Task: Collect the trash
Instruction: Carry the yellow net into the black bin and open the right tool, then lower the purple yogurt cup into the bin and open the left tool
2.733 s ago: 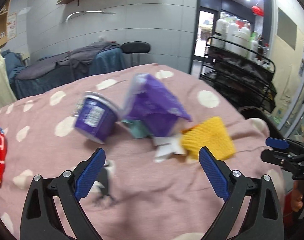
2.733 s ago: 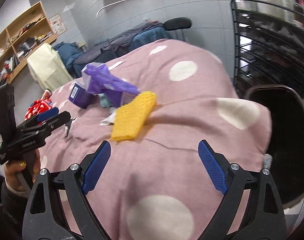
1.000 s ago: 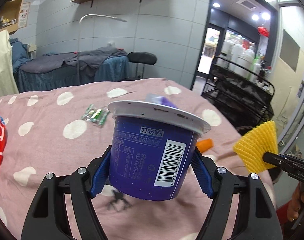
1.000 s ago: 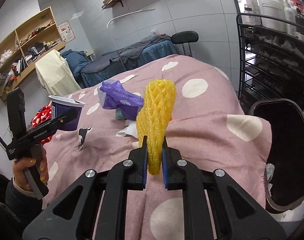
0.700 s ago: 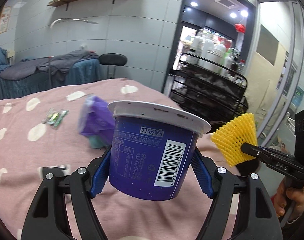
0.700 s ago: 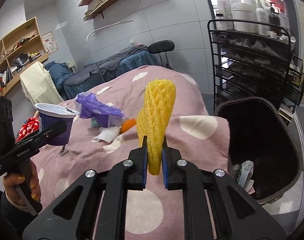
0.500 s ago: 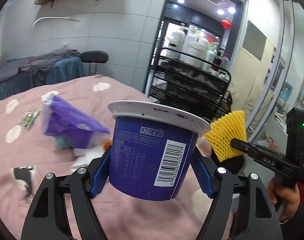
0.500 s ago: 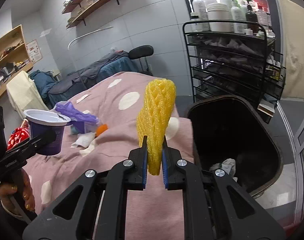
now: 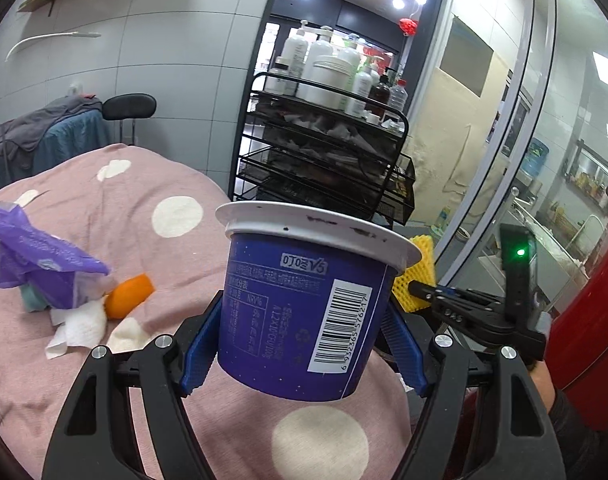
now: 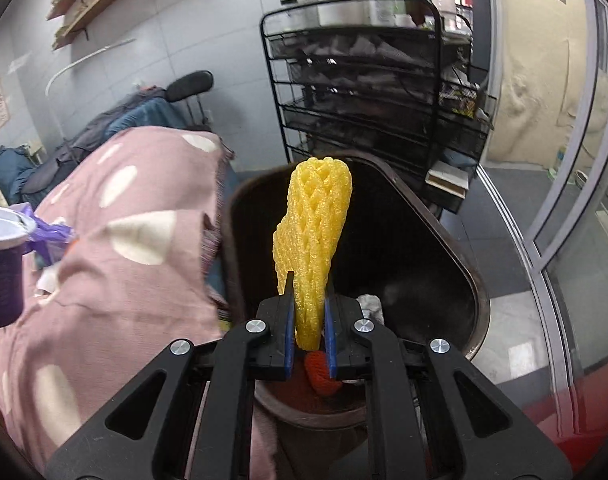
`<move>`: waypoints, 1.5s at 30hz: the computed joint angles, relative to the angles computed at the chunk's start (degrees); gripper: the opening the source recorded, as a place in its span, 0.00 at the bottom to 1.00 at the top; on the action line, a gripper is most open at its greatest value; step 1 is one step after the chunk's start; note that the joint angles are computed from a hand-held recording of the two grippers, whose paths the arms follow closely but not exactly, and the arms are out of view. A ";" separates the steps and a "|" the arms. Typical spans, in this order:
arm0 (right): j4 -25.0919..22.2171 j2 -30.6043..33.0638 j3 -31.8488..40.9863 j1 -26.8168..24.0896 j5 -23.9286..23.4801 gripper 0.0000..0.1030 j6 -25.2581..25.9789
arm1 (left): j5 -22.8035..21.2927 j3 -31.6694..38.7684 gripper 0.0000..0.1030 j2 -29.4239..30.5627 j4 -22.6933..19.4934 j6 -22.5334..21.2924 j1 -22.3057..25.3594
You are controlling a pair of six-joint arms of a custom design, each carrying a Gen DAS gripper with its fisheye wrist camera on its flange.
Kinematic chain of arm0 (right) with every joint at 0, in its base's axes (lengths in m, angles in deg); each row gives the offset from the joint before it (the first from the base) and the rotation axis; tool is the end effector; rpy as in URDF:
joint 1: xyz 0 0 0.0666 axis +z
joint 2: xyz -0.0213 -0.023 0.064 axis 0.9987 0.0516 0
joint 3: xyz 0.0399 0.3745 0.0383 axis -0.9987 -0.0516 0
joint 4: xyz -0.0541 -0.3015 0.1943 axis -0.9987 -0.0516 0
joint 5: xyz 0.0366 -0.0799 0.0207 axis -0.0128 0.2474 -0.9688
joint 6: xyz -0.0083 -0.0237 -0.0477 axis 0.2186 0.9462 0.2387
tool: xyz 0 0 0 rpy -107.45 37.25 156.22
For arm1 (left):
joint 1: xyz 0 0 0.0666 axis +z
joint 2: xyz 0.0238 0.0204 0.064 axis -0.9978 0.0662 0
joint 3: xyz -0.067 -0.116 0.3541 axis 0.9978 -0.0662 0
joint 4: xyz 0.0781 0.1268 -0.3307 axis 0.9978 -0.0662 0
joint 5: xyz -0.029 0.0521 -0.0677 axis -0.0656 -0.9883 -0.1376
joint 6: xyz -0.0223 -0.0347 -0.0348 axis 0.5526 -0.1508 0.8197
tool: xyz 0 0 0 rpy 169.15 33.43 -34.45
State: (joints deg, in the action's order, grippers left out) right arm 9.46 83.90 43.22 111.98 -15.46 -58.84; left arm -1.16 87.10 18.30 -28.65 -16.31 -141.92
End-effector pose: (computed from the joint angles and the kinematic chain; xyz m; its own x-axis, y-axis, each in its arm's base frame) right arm 0.4082 0.1893 0.3790 -0.7174 -0.1174 -0.6867 -0.2862 0.9484 0.1369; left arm 0.2710 -0.3616 0.4387 -0.5708 -0.1667 -0.8040 0.0506 0.9702 -0.2370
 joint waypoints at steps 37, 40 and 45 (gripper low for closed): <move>4.12 -3.23 -6.75 -3.47 2.88 0.81 -4.10 | 15.16 18.01 0.71 16.85 -3.27 -7.80 4.33; 4.37 -5.16 -8.05 -3.92 3.36 0.82 -4.26 | 17.35 20.89 0.71 19.30 -4.37 -7.94 4.91; 4.26 -7.02 -9.36 -4.55 3.87 0.83 -4.50 | 20.42 26.82 0.71 24.10 -7.80 -8.63 6.01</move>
